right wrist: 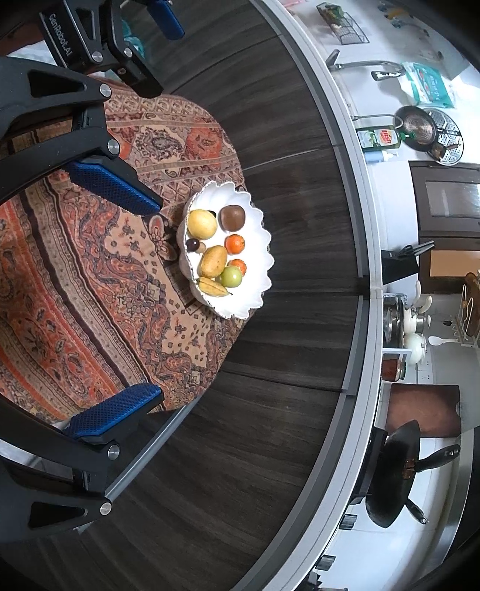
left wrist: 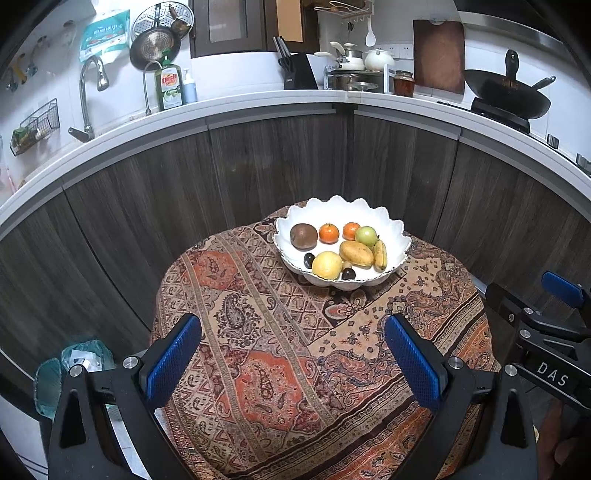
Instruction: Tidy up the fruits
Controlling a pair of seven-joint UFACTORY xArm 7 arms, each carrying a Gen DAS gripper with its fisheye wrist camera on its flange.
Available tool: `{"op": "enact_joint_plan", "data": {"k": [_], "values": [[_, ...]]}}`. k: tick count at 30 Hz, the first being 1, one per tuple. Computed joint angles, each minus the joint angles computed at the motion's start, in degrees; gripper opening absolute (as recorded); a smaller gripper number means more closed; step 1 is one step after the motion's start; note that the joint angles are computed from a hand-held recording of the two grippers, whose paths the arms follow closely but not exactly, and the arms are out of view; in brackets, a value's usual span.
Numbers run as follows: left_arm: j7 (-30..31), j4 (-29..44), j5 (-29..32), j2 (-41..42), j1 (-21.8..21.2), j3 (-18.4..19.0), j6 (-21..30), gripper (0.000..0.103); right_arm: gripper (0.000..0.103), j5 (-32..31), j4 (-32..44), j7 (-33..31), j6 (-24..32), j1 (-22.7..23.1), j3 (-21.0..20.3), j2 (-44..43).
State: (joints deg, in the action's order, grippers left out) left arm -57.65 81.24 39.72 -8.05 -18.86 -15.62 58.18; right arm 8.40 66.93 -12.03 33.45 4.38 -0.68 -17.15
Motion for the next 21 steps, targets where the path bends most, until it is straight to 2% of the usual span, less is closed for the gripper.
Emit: {"op": "enact_joint_plan", "data": {"k": [21], "values": [[0.2, 0.3, -0.1, 0.3, -0.4, 0.1, 0.5, 0.101, 0.093, 0.1, 0.1, -0.2, -0.1, -0.1, 0.0, 0.0]]}}
